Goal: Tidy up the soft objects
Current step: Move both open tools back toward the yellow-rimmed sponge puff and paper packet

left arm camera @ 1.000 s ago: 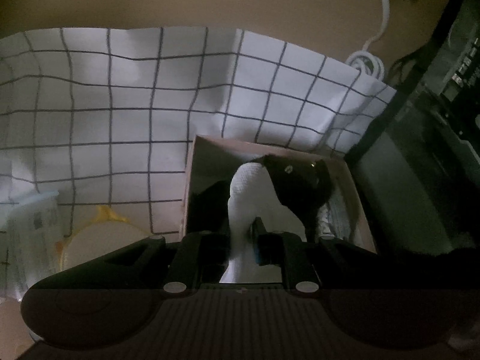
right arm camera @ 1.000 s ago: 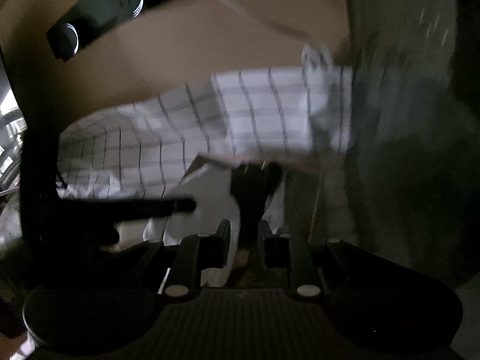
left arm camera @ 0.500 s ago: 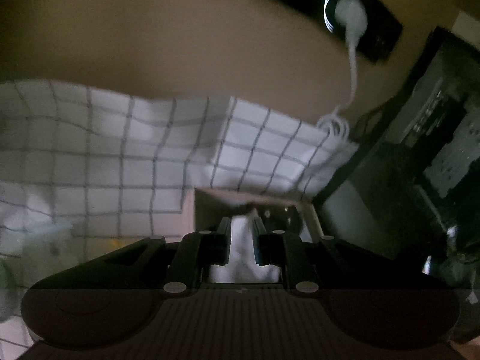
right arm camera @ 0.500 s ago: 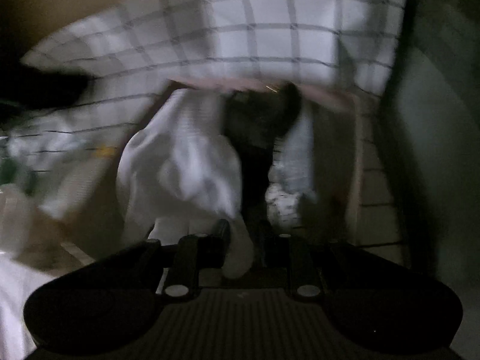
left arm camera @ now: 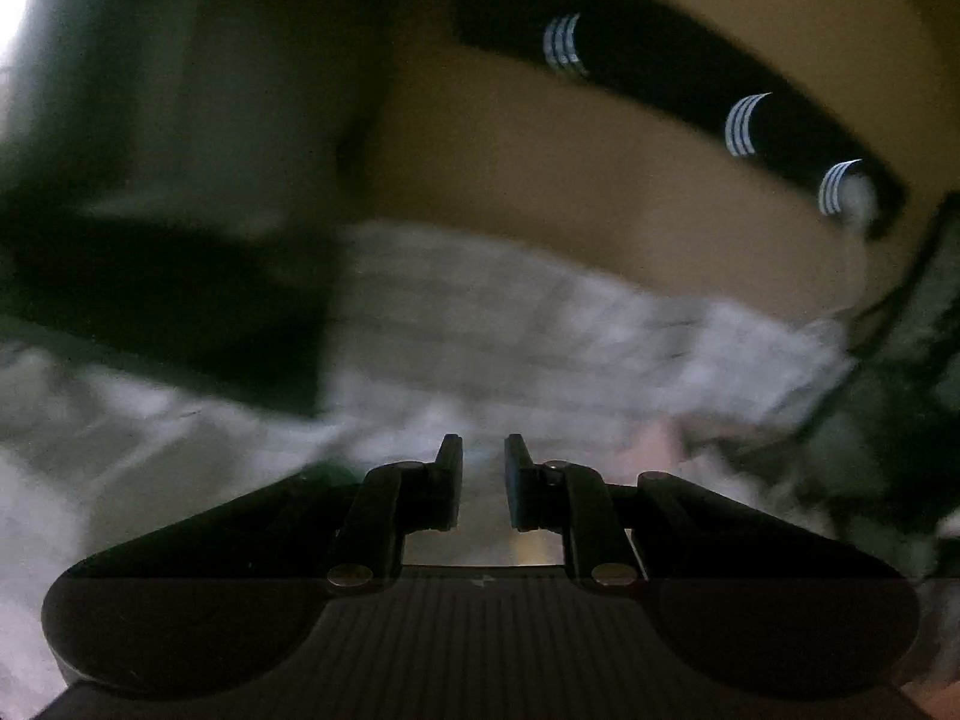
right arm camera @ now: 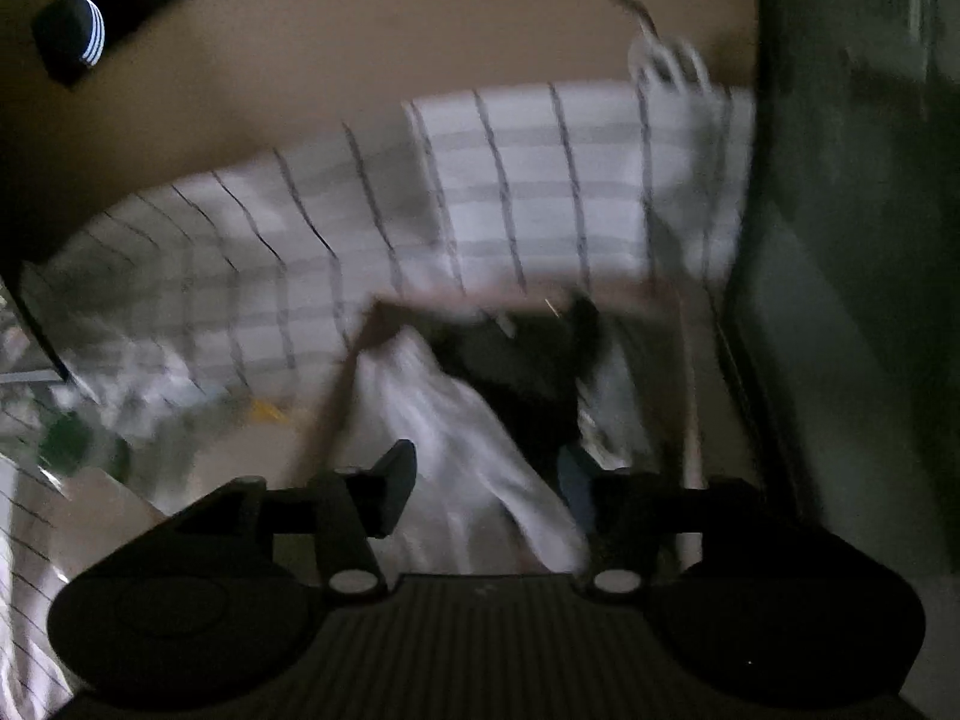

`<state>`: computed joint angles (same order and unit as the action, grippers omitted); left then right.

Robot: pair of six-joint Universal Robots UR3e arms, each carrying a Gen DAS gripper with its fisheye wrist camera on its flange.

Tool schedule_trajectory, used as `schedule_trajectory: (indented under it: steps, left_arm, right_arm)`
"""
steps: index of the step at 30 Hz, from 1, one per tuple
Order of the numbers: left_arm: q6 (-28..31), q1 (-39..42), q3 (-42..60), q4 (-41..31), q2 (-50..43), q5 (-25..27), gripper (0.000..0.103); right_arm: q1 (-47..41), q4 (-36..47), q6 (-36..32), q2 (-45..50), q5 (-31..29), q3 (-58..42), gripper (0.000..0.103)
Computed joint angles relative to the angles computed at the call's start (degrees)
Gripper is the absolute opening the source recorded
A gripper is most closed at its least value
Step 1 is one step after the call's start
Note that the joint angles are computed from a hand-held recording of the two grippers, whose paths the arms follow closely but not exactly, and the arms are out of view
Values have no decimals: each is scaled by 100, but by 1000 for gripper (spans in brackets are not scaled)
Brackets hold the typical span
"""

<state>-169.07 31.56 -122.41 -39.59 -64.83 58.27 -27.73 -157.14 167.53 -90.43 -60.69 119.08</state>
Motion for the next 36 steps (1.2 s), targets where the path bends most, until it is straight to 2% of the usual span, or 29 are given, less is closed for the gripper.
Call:
schedule_trajectory:
  steps: [3,8,10,12,14,17,21,22,25,28,30,33,36]
  left_arm:
    - [635,787,-256,-346,451,48,16]
    - [1822,2637,-111,-1664,1247,-954,16]
    - [2282,3203,59,-1990,1335,-1137,16]
    - [2582,3627,222,-2001,1303,-1147,16]
    - [2768,3948,366,-1975,1244,-1161,16]
    - [3050,4277,602,-2393,1195,-1309,16]
    - [3403,4159,789,-3450,1149,-1457,16]
    - [3589,4182,837,-3923,1218,-1476,16]
    - [3318,3356,977,-4251,780,-1268,16]
    - [2645,2175,1272,-4081,156,-897,16]
    - [2057,1365,1541,-3775,-323,-615,16]
    - [878,92,2263,-3194,-1292,-84,16]
    - [34,-963,3460,-3162,-2657,452,16]
  right_arm:
    - [314,-322,546,-87,110,-219,62]
    - [1067,-739,2040,369,704,-1173,69]
    - [1620,-512,2454,710,459,-1901,69]
    - [2251,-195,2765,1157,94,-2771,69]
    - [2780,503,2754,1620,-168,-3780,69]
    - [3305,1481,2339,2102,-459,-5012,69]
    - [3796,2285,1459,2500,-1358,-6251,69]
    - [3867,2381,1307,2567,-1562,-6448,70]
    - [3927,2928,961,2841,-2020,-7114,71]
    - [3598,3245,736,2660,-1779,-6837,71]
    - [3300,2988,680,2267,-1563,-6027,71]
    - [2872,2409,316,1667,-1359,-4777,71]
    - [2340,1842,83,1056,-991,-3605,71]
